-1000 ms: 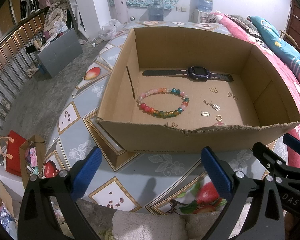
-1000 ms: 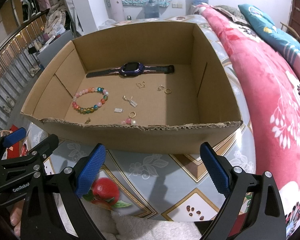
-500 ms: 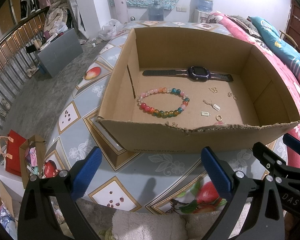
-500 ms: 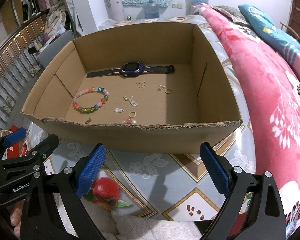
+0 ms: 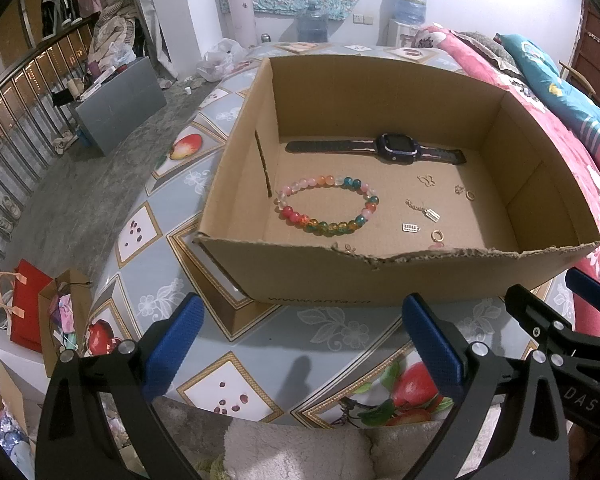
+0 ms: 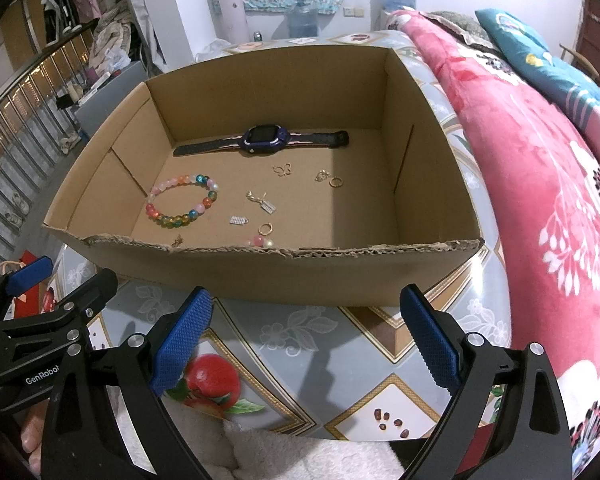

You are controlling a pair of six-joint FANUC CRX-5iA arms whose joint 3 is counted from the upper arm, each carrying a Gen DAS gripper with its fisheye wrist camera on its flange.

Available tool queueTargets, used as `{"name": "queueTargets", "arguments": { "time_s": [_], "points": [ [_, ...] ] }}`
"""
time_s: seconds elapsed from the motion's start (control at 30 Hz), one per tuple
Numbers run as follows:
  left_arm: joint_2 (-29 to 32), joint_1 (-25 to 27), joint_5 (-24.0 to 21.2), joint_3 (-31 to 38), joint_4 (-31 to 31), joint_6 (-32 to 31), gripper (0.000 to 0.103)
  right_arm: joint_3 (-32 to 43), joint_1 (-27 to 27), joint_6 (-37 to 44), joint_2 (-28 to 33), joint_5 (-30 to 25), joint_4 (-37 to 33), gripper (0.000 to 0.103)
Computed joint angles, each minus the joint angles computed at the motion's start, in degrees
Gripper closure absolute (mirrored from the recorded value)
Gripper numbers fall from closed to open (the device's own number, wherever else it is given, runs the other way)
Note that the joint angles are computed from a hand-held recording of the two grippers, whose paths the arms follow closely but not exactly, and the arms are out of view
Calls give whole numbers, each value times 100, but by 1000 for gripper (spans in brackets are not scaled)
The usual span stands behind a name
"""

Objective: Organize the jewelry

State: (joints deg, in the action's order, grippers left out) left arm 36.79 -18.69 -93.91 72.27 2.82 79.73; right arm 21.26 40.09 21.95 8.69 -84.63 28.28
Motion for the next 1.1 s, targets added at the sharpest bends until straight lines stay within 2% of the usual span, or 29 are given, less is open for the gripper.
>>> {"name": "queueTargets", "arguments": {
  "time_s": [1.1],
  "points": [
    [51, -1, -43, 101, 2, 5, 6, -7, 13, -34, 5, 10, 18, 12]
  ]
}}
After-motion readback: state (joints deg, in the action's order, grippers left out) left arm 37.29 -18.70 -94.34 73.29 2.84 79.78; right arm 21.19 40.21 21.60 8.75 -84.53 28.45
